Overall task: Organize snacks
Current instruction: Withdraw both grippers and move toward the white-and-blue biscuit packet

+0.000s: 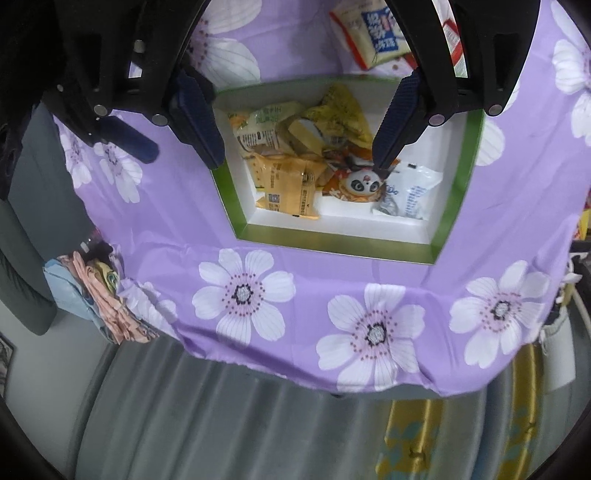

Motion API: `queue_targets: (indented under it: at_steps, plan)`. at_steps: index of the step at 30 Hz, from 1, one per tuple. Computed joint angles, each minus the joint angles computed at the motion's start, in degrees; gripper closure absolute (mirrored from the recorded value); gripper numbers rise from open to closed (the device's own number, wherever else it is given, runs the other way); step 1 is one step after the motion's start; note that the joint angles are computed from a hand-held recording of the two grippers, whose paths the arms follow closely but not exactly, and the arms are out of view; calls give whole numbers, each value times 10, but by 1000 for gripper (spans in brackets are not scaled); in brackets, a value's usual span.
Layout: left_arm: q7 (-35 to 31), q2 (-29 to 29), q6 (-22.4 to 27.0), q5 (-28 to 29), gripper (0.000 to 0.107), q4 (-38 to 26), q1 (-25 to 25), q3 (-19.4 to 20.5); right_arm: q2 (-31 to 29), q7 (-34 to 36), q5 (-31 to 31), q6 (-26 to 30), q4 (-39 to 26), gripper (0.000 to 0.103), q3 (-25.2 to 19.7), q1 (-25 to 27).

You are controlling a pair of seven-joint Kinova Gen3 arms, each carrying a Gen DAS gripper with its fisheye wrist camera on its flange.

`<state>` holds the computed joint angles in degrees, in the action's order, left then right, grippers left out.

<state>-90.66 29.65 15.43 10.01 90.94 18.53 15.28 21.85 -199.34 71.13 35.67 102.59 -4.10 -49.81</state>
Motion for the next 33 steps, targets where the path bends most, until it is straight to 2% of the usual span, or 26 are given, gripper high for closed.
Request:
queue_targets:
  at_steps: [1,3,7,12,17,20,23,29,33]
  plan:
    - [1,-9,-9,0,24,12,0,0,-4,-11,8,1,5,21,0,-5]
    - [3,-27,-23,1,13,36,0,-1,-13,-29,21,1,15,18,-4,-11]
    - [4,-65,-59,4,10,87,-12,12,-24,-40,31,25,20,16,-23,-22]
    - [39,-106,-92,-21,10,133,38,-42,-34,-60,48,27,27,7,-40,-25]
    - [71,-143,-123,-44,10,178,67,-77,-35,-31,40,39,18,6,-54,-33]
    - [92,-157,-128,-57,10,193,102,-119,-33,-13,32,41,9,6,-59,-39]
    - [98,-168,-133,-61,10,210,74,-93,-29,6,25,45,-1,6,-59,-47]
    - [104,-182,-140,-64,10,234,45,-69,-18,47,1,38,-20,6,-54,-57]
    - [102,-183,-141,-63,10,245,2,-31,-10,77,-21,27,-31,6,-47,-63]
